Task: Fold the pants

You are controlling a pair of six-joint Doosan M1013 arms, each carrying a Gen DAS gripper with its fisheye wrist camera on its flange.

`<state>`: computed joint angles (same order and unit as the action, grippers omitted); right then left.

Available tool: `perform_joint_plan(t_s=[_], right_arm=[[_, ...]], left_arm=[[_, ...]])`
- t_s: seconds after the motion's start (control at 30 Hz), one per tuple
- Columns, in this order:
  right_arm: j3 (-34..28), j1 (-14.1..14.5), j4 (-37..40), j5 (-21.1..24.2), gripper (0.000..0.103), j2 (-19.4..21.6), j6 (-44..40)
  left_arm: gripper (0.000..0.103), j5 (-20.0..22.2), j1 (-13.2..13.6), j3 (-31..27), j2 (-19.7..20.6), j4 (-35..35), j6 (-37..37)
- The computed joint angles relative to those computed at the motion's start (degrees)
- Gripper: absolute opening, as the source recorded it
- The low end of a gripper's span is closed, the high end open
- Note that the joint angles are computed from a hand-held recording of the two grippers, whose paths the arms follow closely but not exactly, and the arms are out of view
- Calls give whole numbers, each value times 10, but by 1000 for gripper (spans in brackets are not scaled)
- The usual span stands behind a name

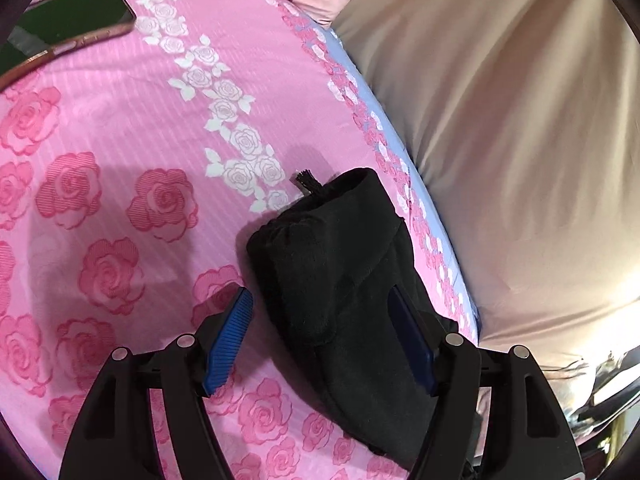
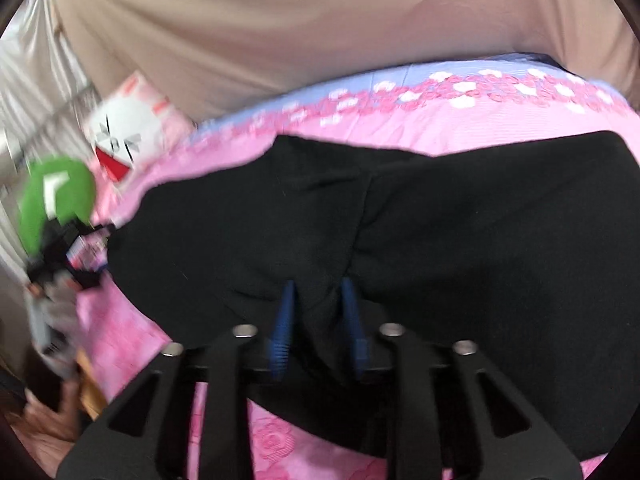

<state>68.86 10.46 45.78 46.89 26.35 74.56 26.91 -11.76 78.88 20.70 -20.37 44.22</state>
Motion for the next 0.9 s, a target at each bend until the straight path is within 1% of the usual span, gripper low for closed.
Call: perform_joint_plan(t_s=[0.03, 0.1, 0.17, 0.2, 0.23, 0.27, 0.3, 0.33, 0.37, 0.4, 0.43, 0.47, 0.5, 0.53, 0.57, 0.6, 0.63, 0.7, 0.73, 0.8, 0.83, 0.9], right_arm=[[5, 0, 2, -4, 42, -5, -1], [11, 2, 0, -16, 51, -12, 0], [28, 1, 12, -34, 58, -21, -12], [39, -1, 27, -46, 59, -26, -22], [51, -4, 40, -54, 59, -32, -31], [58, -6, 51, -63, 59, -35, -35], [67, -9, 68, -73, 59, -37, -40], [79, -14, 109, -87, 59, -41, -57], [88, -19, 148, -96, 59, -43, -78], [103, -26, 212, -106, 61, -48, -116], [114, -32, 257, -111, 63, -51, -142], [121, -36, 288, -112, 65, -53, -158], [131, -43, 337, -107, 66, -53, -182], [137, -46, 368, -102, 66, -53, -196], [144, -50, 396, -102, 66, -54, -209], [149, -52, 418, -101, 66, -55, -220], [154, -55, 436, -98, 66, -56, -230], [157, -55, 437, -105, 66, -60, -232], [160, -56, 428, -110, 66, -63, -228], [165, -57, 408, -119, 68, -72, -223], [169, -58, 392, -124, 70, -77, -216], [176, -60, 359, -134, 78, -88, -193]], left_arm=[[71, 1, 1, -4, 4, -3, -2], [72, 1, -2, -16, 11, 29, -32], [72, 9, -2, -33, 23, 27, -24], [68, 18, -4, -44, 28, 34, -18], [59, 30, -6, -55, 34, 40, -7], [37, 52, -11, -73, 40, 71, -10], [27, 69, -18, -88, 44, 109, -18], [23, 87, -29, -107, 46, 168, -35], [17, 92, -39, -121, 44, 203, -38], [15, 89, -45, -130, 43, 215, -26], [15, 75, -55, -144, 38, 210, 14], [14, 67, -62, -154, 36, 189, 55], [14, 59, -72, -171, 36, 162, 111], [14, 56, -86, -191, 38, 138, 169], [14, 61, -96, -209, 44, 120, 207], [14, 75, -109, -238, 55, 85, 267], [14, 100, -122, -271, 72, 43, 327], [25, 151, -140, -324, 105, -4, 390], [26, 187, -151, -358, 130, -20, 414], [37, 231, -163, -393, 159, -29, 422], [40, 245, -166, -401, 168, -37, 421], [41, 246, -165, -383, 165, -65, 426]])
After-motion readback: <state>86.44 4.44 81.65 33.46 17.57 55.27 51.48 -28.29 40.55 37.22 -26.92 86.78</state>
